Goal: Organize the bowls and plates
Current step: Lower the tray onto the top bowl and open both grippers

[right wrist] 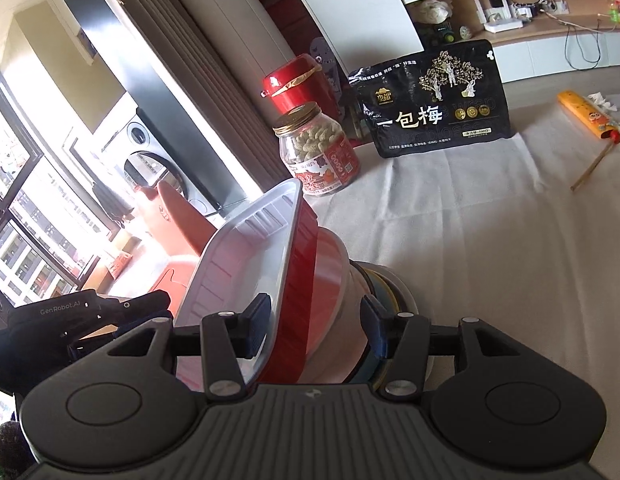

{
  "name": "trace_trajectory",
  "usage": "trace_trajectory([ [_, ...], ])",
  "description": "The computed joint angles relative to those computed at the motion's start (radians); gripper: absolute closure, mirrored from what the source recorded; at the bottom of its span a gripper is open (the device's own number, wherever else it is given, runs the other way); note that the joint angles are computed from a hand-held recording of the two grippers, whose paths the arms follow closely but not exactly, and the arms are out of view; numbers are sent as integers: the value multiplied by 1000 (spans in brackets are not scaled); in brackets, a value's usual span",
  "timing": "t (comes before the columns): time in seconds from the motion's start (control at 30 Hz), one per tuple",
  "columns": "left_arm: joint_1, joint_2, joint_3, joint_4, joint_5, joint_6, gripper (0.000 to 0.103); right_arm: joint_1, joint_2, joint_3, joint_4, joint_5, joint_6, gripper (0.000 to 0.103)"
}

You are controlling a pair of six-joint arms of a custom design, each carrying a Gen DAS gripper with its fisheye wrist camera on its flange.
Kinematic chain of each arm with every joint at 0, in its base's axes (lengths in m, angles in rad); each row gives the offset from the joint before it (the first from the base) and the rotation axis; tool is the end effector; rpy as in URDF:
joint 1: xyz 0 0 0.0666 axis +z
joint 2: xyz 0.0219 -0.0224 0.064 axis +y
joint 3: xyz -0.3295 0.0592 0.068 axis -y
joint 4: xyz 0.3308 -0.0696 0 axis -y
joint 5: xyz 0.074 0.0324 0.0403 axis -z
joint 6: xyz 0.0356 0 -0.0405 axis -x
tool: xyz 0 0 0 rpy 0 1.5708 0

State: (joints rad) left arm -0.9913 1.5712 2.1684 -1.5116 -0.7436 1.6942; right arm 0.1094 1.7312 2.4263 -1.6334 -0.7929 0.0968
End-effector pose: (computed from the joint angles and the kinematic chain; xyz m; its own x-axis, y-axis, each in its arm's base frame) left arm 0.2523 -0.3423 0.5666 -0.3333 -0.8246 -0.4571 -0.4785 0.5657 -0.6716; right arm 0.4486 0.0744 0.5769 -0.7501 -0.1506 -0.6439 -0.5704 0.6400 0.5148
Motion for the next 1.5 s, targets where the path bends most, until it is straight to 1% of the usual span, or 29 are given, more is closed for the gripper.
trace_trajectory([
  [0.1, 17, -45, -113, 133, 57, -15, 73, 0, 6, 4, -37, -20, 23, 53],
  [0.17, 18, -65, -161, 214, 70, -35, 75, 3, 1, -8, -48, -19, 39, 54],
  [0.2, 16, -62, -157, 226, 68, -46, 75, 4, -3, -16, -51, -20, 47, 56],
  [0.33, 9, -10, -60, 175, 49, -88, 74, 6, -25, -57, -36, 1, 44, 57],
  [0.4, 8, 2, -38, 165, 47, -98, 74, 2, -23, -59, -40, -3, 41, 57],
  [0.47, 8, 8, -29, 153, 46, -95, 74, -3, -24, -58, -47, -12, 54, 57],
  [0.53, 4, -1, -39, 149, 36, -72, 75, -5, -30, -62, -41, -14, 66, 57],
  [0.57, -2, -2, -35, 139, 19, -59, 75, -5, -41, -75, -19, -5, 60, 57],
  [0.63, -22, 0, -13, 106, -37, -38, 75, -5, -81, -126, 55, 22, 44, 57],
  [0.67, -31, 2, 3, 95, -60, -41, 75, -7, -102, -151, 95, 34, 35, 57],
  [0.7, -41, 9, 28, 87, -79, -60, 75, -9, -112, -160, 117, 36, 31, 57],
  [0.73, -44, 17, 48, 86, -82, -85, 75, -11, -114, -157, 120, 31, 30, 57],
  [0.8, -45, 36, 83, 95, -67, -140, 75, -16, -111, -143, 113, 8, 28, 57],
  [0.83, -41, 43, 92, 113, -44, -171, 75, -16, -111, -139, 111, 2, 28, 57],
  [0.9, -27, 36, 62, 178, 9, -210, 75, -11, -114, -139, 103, -7, 38, 57],
  [0.93, -22, 33, 51, 199, 25, -216, 73, -7, -116, -139, 96, -10, 45, 57],
  [1.0, -15, 48, 74, 178, 23, -214, 74, 2, -137, -164, 119, 10, 43, 55],
  [1.17, -9, 44, 75, 157, 13, -193, 74, 9, -133, -149, 86, -13, 60, 55],
  [1.3, -9, 35, 52, 164, 22, -179, 74, 13, -143, -166, 87, -15, 67, 55],
  [1.5, -4, 36, 49, 175, 36, -187, 74, 12, -146, -165, 77, -11, 75, 55],
])
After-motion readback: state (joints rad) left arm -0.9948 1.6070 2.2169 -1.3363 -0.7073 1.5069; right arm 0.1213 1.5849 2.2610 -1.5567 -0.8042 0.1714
